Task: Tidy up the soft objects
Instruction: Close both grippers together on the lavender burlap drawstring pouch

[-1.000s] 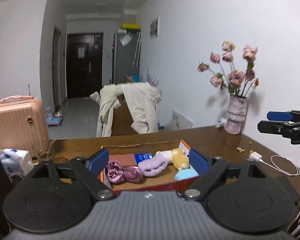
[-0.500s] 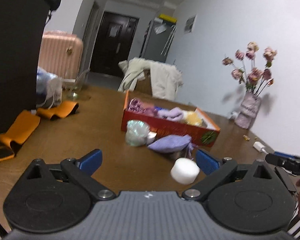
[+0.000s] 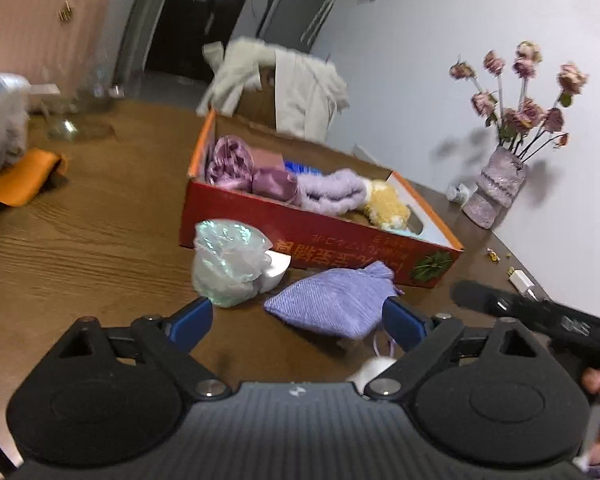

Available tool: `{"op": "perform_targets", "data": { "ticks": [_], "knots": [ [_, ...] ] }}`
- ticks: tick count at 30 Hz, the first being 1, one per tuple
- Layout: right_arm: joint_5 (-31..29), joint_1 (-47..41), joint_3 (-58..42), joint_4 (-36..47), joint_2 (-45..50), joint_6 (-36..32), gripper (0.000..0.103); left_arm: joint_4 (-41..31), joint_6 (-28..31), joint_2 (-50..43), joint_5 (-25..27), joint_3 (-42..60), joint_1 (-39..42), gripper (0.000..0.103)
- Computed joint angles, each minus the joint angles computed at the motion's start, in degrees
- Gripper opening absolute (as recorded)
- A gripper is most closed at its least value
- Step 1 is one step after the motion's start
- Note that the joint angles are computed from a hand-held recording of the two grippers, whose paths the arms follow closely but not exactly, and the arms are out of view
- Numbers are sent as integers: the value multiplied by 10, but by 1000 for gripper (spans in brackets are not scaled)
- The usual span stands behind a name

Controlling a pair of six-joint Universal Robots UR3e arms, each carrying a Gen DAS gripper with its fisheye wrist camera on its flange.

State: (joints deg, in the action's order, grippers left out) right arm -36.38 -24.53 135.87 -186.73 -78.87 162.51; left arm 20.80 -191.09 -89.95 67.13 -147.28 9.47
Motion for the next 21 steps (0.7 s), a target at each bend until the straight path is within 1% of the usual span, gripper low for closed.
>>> {"op": "perform_targets", "data": {
  "ticks": [1, 2, 3, 4, 6, 7, 9, 10, 11, 12, 14, 15, 17, 18, 19, 21],
  "knots": [
    [-26, 32, -53, -16, 51, 34, 86, 0, 0, -30, -17, 18, 7, 92],
    [-47, 56, -105, -8, 90, 54, 84, -8, 3, -67, -44, 44, 18, 92],
    [-59, 76, -154, 3, 129, 66, 81, -28, 3, -93, -55, 71, 19, 92],
    [-68, 91, -199, 11, 165, 79, 79, -50, -1, -119, -59, 102, 16, 91],
    [-82, 107, -248, 20, 208, 92, 71, -64, 2, -157, -78, 135, 19, 91],
    [-76, 108, -260, 32, 220, 87, 69, -45, 5, -171, -85, 138, 20, 90],
    [-41, 97, -260, 45, 234, 76, 49, -37, 9, -186, -108, 143, 28, 90],
    [-27, 91, -252, 40, 238, 78, 45, -33, 8, -189, -119, 141, 33, 84],
    [-19, 86, -244, 35, 237, 79, 36, -26, 12, -196, -139, 138, 39, 72],
    [-15, 83, -232, 24, 233, 76, 27, -24, 18, -199, -150, 137, 43, 68],
    [-14, 82, -219, -4, 233, 73, 20, 5, 13, -214, -151, 132, 43, 57],
    [-19, 83, -218, 1, 230, 70, 20, 14, 11, -219, -159, 130, 45, 54],
    [-22, 83, -215, 0, 228, 66, 19, 7, 4, -221, -185, 133, 51, 36],
    [-24, 84, -209, -8, 226, 65, 18, 6, 6, -220, -199, 132, 54, 35],
    [-23, 81, -199, -20, 221, 64, 18, 14, 1, -221, -201, 132, 52, 34],
    [-14, 76, -185, -51, 218, 68, 15, 33, 0, -226, -182, 136, 38, 32]
  ]
}}
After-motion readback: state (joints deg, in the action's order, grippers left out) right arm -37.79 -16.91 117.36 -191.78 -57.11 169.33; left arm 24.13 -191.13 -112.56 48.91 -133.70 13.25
